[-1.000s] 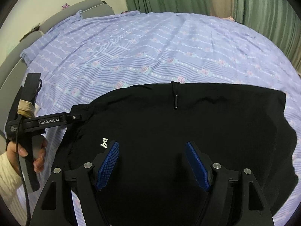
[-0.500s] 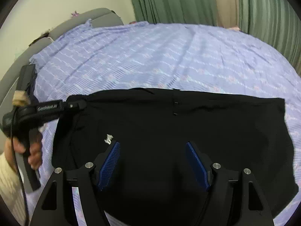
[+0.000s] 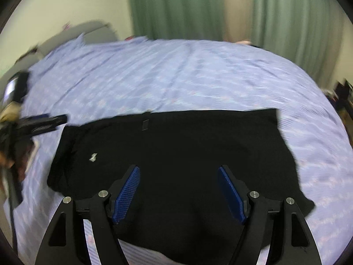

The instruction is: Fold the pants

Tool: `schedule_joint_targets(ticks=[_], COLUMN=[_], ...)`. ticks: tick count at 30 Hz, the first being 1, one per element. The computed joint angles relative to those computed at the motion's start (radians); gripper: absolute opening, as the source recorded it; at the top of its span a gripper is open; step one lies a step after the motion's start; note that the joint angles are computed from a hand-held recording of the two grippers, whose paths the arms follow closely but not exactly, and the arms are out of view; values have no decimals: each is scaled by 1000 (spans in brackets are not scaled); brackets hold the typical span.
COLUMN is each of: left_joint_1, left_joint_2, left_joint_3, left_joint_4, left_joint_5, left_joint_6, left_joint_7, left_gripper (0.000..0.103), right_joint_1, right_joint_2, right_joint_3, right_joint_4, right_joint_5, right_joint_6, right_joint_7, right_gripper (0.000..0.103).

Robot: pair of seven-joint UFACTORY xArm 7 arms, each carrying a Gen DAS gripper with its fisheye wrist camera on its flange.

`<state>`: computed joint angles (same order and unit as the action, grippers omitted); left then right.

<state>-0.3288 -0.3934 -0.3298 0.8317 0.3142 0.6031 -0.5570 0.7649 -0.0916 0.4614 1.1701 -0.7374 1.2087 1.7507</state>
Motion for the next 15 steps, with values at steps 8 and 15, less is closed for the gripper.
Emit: schedule_joint_targets(ticks=[8, 15], left_joint_1=[-273, -340], left_joint_2=[-23, 197], left_joint_3=[-20, -118], left_joint_4=[-23, 78], left_joint_5=[-314, -262], left_joint_6=[-41, -163], left_joint_7=[159, 97], left_gripper=[77, 76], right_joint_1=[-1, 10], right_joint_2=[-372, -717], right_joint_3=[62, 68], right_joint_4=[-281, -620], right_joint_5=[246, 475], right_joint_6=[142, 35], right_joint_7=[149, 292], right_gripper=[74, 74])
